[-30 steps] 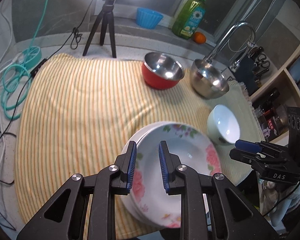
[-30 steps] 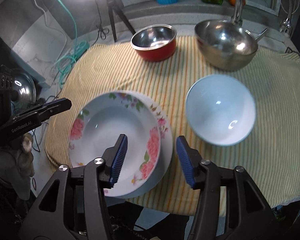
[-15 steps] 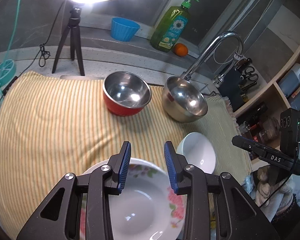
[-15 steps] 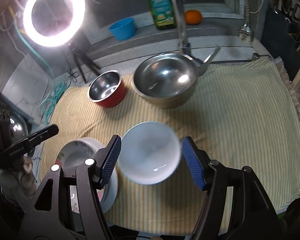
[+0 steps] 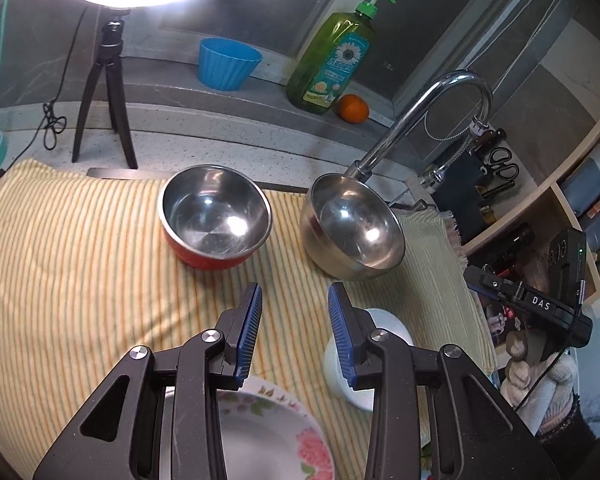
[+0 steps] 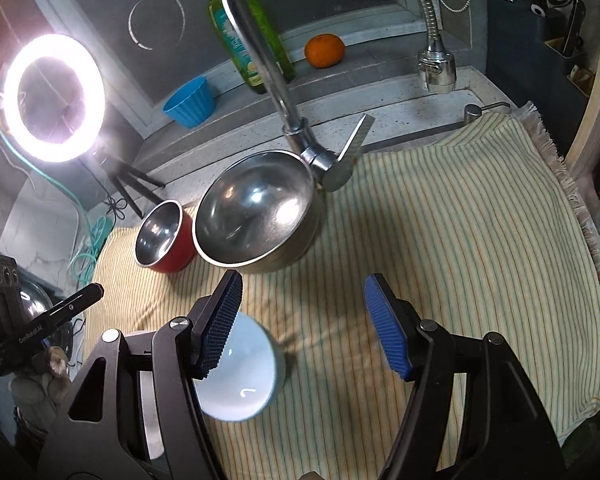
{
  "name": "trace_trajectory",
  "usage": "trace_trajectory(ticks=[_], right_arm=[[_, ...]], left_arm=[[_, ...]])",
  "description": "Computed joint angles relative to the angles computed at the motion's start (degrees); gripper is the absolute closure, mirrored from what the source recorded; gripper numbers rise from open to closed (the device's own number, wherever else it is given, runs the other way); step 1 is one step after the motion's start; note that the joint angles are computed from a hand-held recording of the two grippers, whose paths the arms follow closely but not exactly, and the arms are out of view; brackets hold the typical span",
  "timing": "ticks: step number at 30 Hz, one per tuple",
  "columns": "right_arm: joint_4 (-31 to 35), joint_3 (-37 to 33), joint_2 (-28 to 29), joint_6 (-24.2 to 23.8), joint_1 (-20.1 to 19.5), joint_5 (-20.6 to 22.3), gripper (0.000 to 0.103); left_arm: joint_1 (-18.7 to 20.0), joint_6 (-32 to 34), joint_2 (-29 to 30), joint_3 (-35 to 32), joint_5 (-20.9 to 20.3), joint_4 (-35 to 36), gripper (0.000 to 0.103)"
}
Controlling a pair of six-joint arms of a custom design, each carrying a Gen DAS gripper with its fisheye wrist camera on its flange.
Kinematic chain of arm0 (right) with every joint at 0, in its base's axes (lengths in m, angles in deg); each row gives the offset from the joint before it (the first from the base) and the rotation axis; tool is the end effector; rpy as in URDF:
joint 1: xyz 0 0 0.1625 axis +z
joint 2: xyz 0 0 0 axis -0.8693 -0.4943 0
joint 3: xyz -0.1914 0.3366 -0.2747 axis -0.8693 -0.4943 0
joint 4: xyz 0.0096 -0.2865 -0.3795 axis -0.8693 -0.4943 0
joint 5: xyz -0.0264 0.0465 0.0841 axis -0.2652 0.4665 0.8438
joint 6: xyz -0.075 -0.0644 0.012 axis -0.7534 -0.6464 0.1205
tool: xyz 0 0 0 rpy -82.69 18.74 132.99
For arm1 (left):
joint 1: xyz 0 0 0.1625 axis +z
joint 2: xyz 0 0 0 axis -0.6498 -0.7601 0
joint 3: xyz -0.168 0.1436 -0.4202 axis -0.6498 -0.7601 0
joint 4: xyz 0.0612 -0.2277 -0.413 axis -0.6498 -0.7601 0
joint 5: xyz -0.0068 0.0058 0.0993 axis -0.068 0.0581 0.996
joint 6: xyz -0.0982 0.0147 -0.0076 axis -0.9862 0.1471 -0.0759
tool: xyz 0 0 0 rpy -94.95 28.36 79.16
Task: Organize plates and bowls
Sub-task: 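Move the left tool to the large steel bowl rim and grasp it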
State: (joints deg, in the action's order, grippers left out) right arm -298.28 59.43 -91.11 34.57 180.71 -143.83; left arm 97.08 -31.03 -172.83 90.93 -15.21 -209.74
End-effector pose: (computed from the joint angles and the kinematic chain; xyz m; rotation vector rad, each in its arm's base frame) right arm 0.2475 -0.2881 0.0779 -0.0390 -2.5452 0.9714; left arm -0.0508 -0.3707 0.2931 0.6482 2.8412 -0.5408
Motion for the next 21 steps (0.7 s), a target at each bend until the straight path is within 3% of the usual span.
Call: trace_trajectory(ticks=[5, 17, 21], right_arm=[[-2.56, -0.03, -1.07, -3.05, -5.32, 5.71, 0.037], [1.18, -4.62, -0.43, -9.49, -12.63, 12.39, 0.042], [3.00, -5.70, 0.12, -10.02, -15.08, 15.23, 0.055]], left_arm=[[0.26, -0.05, 6.48, -1.22, -1.76, -5.21, 0.070], [1.93, -0.03, 21.90, -6.28, -2.47, -10.08, 0.070], [3.07, -0.67, 24.93, -7.57, -2.50, -10.29, 0.070]])
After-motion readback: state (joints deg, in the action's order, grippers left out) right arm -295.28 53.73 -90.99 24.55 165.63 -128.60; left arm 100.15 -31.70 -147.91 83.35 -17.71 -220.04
